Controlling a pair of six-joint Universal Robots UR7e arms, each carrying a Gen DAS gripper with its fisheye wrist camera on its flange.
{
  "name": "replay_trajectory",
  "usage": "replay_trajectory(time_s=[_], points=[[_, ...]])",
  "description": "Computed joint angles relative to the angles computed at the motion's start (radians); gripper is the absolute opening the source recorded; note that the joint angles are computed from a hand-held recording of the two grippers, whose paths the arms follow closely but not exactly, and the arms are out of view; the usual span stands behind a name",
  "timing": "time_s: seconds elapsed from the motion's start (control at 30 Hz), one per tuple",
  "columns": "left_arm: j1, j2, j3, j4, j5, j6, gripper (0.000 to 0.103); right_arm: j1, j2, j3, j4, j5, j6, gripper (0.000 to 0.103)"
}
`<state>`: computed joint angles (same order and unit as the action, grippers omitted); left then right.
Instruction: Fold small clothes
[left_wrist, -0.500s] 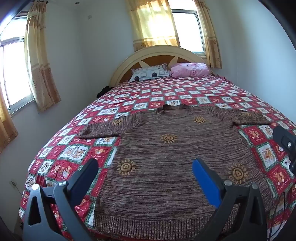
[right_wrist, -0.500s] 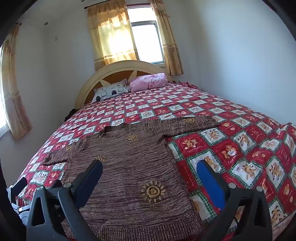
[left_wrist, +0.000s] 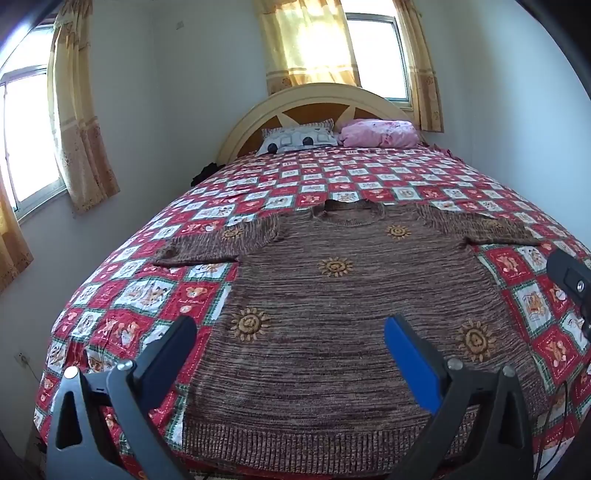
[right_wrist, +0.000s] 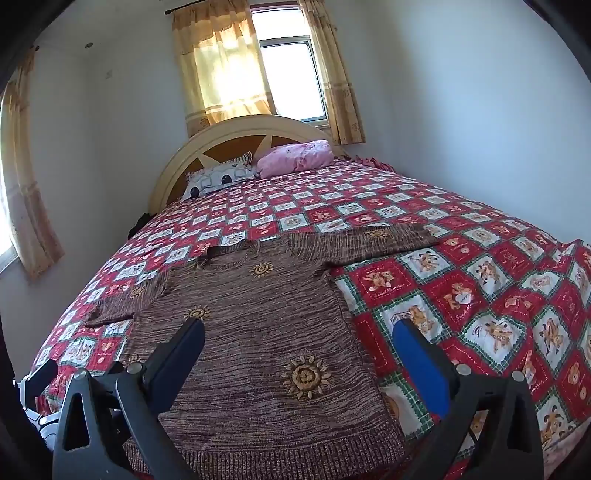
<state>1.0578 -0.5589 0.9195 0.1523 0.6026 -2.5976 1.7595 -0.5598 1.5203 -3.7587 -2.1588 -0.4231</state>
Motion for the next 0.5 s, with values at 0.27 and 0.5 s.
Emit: replay_trajectory(time_s=[0.27,0.5], points=[[0.001,-0.007,0.009,-0.007,0.005,0.001,0.103,-0.001,-0.003,0.003,0.010,-0.001,0.006,0.102],[0.003,0.003,-0.009,0.016,0.002,-0.012,0.103,-0.004,-0.007,0.005,0.021,-0.002,0.016,0.102]])
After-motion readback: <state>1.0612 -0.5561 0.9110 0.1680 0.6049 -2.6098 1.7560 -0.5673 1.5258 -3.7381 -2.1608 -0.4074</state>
